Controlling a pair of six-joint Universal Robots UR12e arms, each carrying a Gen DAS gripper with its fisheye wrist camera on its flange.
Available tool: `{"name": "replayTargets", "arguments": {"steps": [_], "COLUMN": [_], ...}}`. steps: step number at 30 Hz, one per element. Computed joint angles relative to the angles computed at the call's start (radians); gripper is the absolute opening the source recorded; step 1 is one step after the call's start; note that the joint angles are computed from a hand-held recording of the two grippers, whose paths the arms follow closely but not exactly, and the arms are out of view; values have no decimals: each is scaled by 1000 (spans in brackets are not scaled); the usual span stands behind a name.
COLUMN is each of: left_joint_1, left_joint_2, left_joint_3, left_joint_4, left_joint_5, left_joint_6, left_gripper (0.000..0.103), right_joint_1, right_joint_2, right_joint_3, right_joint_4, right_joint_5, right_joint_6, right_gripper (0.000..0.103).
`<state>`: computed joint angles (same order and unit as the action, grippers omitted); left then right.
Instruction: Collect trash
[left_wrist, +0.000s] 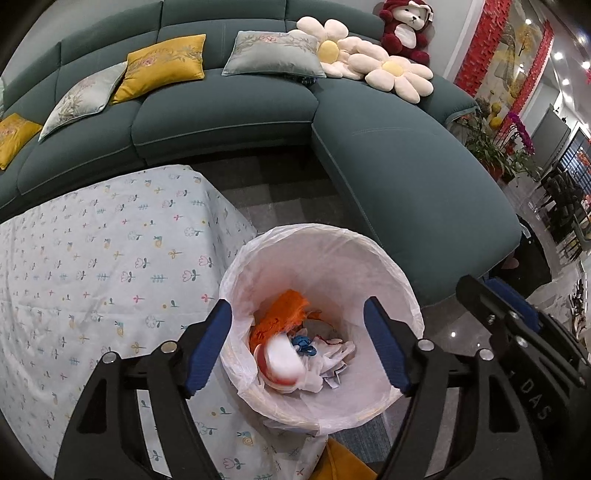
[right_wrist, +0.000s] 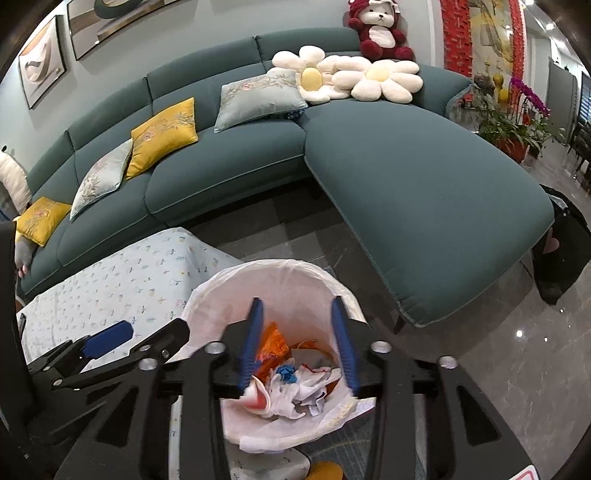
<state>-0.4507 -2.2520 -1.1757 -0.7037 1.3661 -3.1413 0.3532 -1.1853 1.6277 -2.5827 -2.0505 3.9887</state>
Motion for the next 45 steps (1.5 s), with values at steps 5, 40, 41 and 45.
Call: {"name": "replayTargets", "arguments": {"steps": [5, 40, 41, 45], "left_joint_1": [1, 43, 42, 43], "left_joint_2": [2, 83, 83, 86], "left_joint_3": [-6, -158, -160, -175], "left_joint_4": [1, 66, 69, 79], "left_joint_5": [9, 128, 137, 158], "left_joint_6": [6, -32, -31, -22], "left_gripper": [75, 89, 89, 89], "right_joint_1": [-1, 55, 55, 62], "right_joint_2": [-5, 23, 23, 33], "right_joint_3": [8, -45, -44, -50], "right_joint_4": [4, 110, 108, 131], "right_joint_5": [-6, 16, 21, 8], "right_joint_6": [7, -32, -30, -26], "right_gripper": [51, 97, 97, 97]}}
